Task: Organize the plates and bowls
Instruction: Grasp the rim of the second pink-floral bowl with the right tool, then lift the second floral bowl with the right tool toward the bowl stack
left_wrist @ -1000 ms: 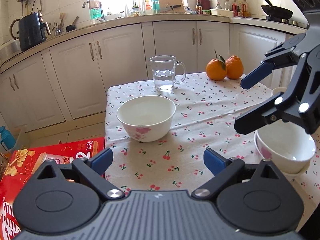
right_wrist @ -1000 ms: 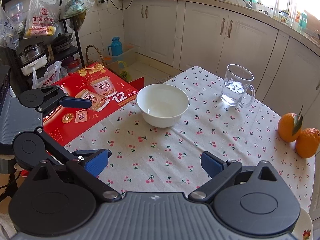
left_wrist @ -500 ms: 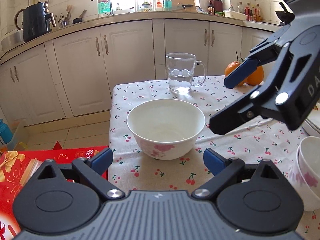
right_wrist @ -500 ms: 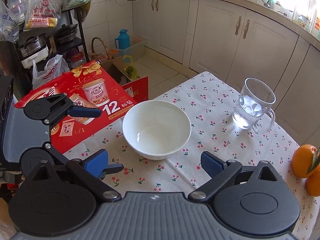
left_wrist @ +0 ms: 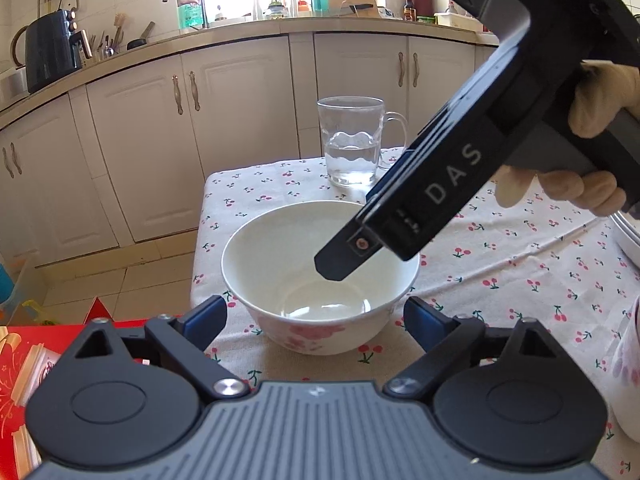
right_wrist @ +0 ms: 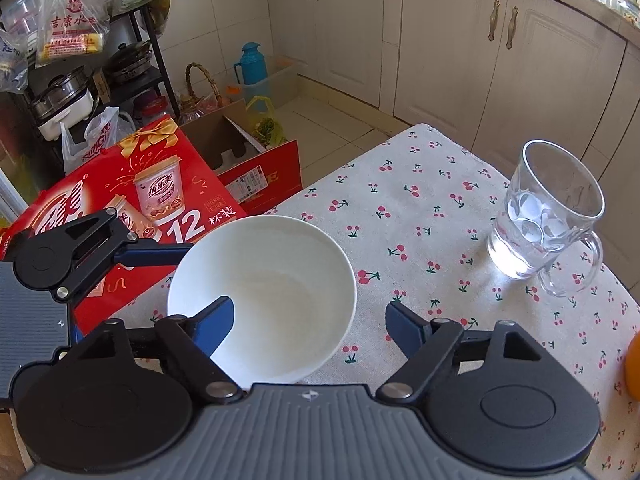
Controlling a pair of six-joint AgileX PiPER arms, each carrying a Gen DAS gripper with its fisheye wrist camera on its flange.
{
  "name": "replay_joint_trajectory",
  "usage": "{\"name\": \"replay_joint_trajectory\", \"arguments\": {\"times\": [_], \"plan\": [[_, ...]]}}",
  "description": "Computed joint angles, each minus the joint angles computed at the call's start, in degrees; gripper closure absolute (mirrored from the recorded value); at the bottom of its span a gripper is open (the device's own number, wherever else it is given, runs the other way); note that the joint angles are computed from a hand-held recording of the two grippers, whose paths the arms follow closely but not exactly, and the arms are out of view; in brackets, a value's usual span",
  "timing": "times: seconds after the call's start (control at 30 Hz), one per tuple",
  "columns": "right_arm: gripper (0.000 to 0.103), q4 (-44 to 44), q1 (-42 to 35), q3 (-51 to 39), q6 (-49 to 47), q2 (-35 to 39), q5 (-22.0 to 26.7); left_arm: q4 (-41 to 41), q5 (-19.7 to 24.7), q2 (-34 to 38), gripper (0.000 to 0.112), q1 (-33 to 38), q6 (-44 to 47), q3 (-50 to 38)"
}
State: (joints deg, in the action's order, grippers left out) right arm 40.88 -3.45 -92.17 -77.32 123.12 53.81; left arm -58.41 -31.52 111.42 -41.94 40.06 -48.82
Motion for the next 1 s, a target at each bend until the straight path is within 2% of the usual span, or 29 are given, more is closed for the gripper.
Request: {"name": "replay_joint_trajectory", "arguments": {"times": [0.33, 0.73, 1.0], "plan": [[0.040, 0.9, 0.4, -3.2, -0.4, 3.2, 2.3, 3.1, 1.0, -0.3, 0.024, 0.8, -2.4, 0.3], [0.040, 1.5, -0.1, -0.9, -1.4, 1.5, 2.3, -1.9, 2.9, -1.3, 0.024, 0.1, 2.4, -0.5], [0.040, 1.5, -1.9, 4.6, -3.5, -3.3, 2.4, -10.8, 1.6, -5.4, 0.024, -4.4, 11.5, 0.7]]}}
